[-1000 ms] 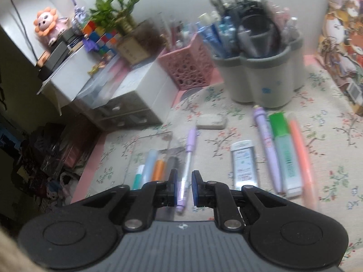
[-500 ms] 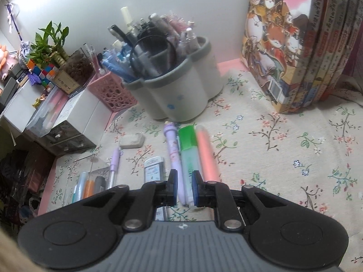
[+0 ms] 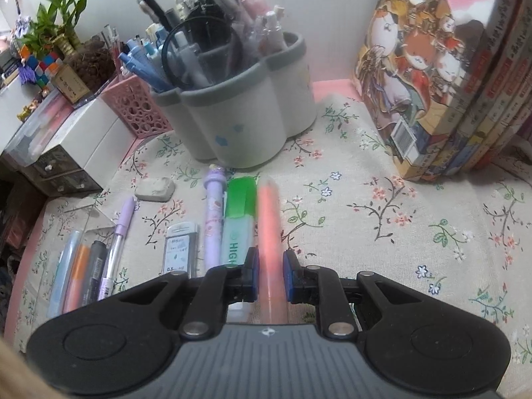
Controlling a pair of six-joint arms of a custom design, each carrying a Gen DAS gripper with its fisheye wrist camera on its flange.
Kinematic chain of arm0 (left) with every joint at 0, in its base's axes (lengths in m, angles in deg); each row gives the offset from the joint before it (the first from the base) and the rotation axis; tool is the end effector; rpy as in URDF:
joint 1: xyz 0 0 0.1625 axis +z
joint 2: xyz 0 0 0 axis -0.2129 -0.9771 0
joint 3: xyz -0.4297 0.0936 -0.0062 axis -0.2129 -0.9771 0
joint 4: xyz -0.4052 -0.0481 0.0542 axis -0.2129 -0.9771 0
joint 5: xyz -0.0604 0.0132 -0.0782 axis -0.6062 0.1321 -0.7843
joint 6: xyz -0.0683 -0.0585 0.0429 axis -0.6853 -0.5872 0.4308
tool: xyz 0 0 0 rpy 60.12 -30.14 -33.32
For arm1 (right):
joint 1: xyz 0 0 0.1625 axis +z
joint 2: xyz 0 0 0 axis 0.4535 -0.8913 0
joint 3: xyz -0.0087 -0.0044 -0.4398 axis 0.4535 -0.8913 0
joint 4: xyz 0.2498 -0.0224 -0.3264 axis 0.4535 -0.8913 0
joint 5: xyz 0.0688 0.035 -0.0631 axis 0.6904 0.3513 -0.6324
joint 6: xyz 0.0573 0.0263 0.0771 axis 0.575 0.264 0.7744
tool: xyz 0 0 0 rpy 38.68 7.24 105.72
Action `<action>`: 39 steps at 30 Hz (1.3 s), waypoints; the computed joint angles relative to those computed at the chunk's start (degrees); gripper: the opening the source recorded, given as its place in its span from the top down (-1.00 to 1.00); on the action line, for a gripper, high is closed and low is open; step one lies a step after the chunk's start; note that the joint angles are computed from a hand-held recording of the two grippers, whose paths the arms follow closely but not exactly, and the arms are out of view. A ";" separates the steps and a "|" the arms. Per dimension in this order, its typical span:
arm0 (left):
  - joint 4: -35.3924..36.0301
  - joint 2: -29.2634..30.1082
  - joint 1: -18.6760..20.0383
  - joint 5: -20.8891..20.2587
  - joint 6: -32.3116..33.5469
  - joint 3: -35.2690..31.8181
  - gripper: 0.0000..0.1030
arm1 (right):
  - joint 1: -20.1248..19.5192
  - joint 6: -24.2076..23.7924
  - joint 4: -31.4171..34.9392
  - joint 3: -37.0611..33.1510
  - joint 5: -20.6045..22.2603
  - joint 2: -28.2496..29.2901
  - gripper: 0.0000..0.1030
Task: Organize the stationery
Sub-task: 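Move the right tool to the peach highlighter and grasp it, then lift the peach highlighter and carry it over the clear box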
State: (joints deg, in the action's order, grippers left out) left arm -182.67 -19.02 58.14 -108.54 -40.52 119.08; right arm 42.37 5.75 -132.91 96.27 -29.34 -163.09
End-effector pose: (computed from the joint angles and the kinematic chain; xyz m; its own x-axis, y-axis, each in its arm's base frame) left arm -0.2468 -0.5069 -0.1151 -0.5056 0.6731 -0.5397 0.8626 0.3833 -0.3301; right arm -0.0819 -0.4627 0.3024 -0.7036 0.6177 0.3513 0.0907 0.5683 -0.8178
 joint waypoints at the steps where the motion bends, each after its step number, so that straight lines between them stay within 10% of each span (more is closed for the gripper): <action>1: 0.03 0.00 -0.01 0.03 0.00 -0.01 -0.41 | 0.64 -2.72 -1.58 -0.44 -1.25 1.21 0.72; 20: 0.09 -0.03 0.01 -0.01 -0.01 -0.02 -0.41 | 4.28 8.13 -4.11 3.12 5.28 -1.81 0.73; 39: 0.12 0.00 -0.03 0.04 -0.05 -0.08 -0.41 | 3.87 21.14 5.01 -0.93 25.98 2.77 0.73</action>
